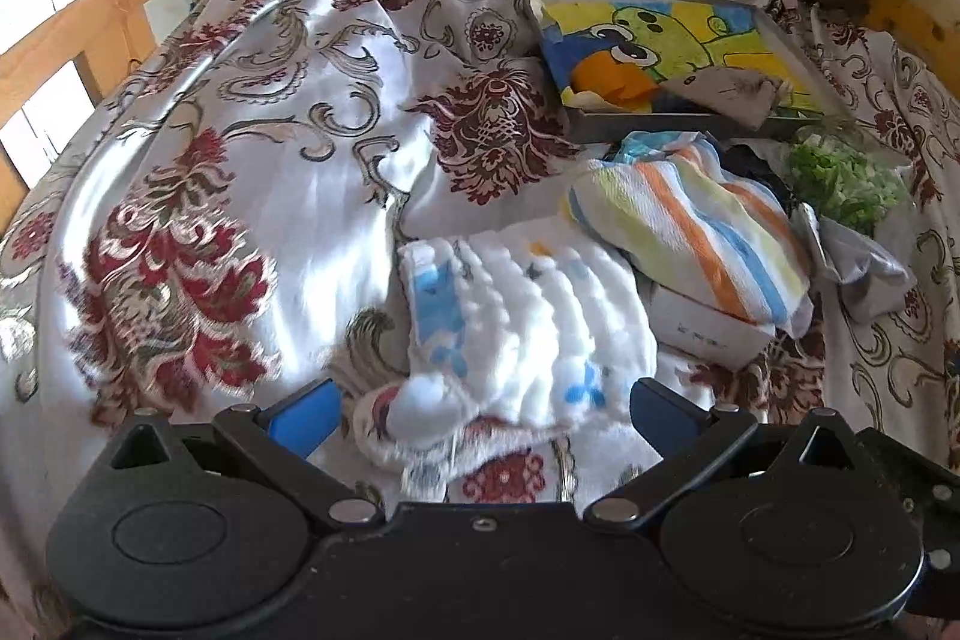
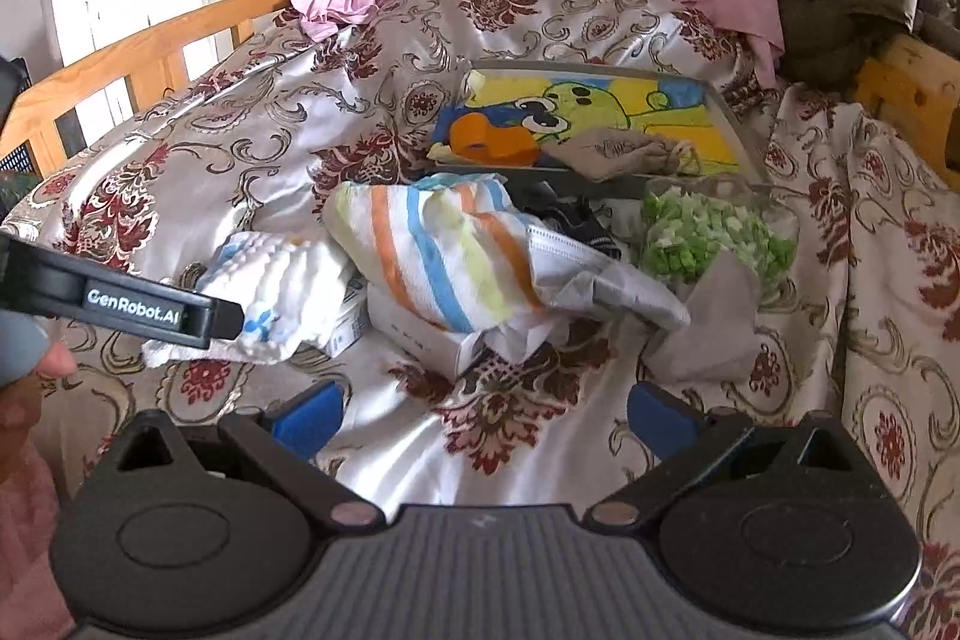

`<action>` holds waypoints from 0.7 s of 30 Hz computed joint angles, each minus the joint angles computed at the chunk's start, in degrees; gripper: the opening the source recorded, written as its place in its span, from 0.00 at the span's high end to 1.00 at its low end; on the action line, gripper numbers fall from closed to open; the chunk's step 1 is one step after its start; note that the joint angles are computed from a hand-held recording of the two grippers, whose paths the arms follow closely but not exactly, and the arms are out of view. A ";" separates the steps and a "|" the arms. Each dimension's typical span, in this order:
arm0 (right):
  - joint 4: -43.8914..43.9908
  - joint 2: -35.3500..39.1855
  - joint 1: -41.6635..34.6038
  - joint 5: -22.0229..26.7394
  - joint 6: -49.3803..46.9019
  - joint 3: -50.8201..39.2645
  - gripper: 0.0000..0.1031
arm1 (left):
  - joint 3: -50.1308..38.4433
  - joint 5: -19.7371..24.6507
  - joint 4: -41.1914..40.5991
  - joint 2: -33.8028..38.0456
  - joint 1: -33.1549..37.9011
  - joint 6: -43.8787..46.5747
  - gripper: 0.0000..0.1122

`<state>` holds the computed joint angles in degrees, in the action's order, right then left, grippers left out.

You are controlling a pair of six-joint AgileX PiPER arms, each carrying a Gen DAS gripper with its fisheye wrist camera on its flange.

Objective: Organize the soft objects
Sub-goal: 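Grasp the white folded towel with the left tool while the right tool grasps the striped towel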

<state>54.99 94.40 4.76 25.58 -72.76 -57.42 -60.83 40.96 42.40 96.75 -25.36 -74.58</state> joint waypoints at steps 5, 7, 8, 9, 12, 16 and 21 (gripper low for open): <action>8.96 3.09 -0.24 -0.83 -11.02 -2.26 0.00 | -4.06 -1.83 -3.67 4.06 3.38 10.64 0.09; 13.70 4.51 -0.75 0.46 -18.23 -3.26 0.00 | -5.60 -2.16 -6.36 5.56 4.87 15.96 0.09; 15.28 5.36 -0.87 1.16 -21.33 -3.97 0.00 | -6.06 -2.41 -7.46 6.04 5.52 17.74 0.09; 16.70 6.25 -0.91 1.43 -24.07 -4.73 0.00 | -6.33 -2.74 -8.44 6.38 6.10 19.09 0.09; 18.84 8.56 -0.83 2.55 -28.71 -7.07 0.00 | -6.78 -4.01 -10.50 7.03 7.62 21.81 0.09; 19.68 12.51 0.20 3.18 -32.48 -11.57 0.00 | -8.47 -5.07 -14.73 8.84 9.30 27.41 0.09; 18.08 18.61 1.20 7.70 -30.54 -19.22 0.01 | -10.26 -5.47 -24.01 10.29 12.05 34.83 0.10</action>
